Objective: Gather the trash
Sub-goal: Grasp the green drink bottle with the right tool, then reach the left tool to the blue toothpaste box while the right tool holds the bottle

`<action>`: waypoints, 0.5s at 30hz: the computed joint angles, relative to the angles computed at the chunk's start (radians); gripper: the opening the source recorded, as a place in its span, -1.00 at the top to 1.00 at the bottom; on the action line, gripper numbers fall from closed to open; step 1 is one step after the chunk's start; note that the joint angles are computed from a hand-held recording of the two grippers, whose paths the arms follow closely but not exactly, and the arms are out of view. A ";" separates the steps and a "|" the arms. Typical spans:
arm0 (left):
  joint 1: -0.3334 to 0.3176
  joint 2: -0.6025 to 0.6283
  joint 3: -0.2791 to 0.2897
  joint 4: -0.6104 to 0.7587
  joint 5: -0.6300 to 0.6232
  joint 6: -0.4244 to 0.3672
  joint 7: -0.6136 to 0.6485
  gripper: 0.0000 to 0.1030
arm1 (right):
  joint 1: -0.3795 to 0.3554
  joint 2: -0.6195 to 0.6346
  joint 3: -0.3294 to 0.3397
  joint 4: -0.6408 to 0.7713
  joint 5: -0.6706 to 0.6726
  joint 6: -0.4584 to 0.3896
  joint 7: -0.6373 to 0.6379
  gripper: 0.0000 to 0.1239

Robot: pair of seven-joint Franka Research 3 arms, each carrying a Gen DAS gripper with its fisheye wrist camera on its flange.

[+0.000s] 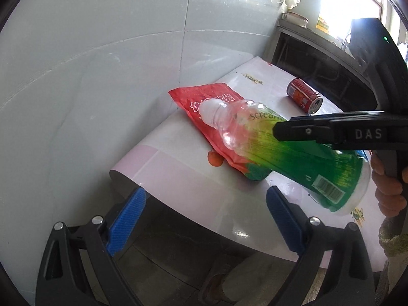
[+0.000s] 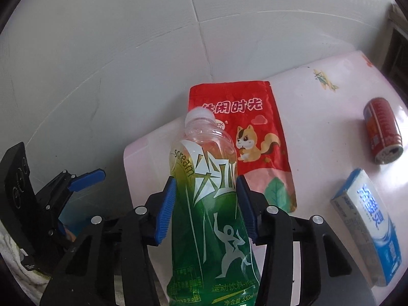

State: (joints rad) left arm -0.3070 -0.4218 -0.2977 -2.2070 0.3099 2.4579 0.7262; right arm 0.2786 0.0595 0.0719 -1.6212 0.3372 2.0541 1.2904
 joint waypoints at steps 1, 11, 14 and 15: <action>0.003 0.006 -0.006 0.007 0.011 -0.001 -0.001 -0.81 | -0.004 -0.034 -0.004 -0.040 0.002 0.013 0.004 0.33; -0.027 0.063 -0.029 0.065 0.024 0.007 0.019 -0.81 | -0.043 -0.308 -0.021 -0.342 -0.047 0.047 0.073 0.34; -0.031 0.092 -0.039 0.092 0.043 0.018 0.021 -0.81 | -0.052 -0.329 -0.022 -0.356 -0.050 0.028 0.090 0.30; -0.028 0.104 -0.047 0.106 0.063 0.020 0.016 -0.77 | -0.054 -0.324 -0.021 -0.351 -0.052 0.022 0.097 0.25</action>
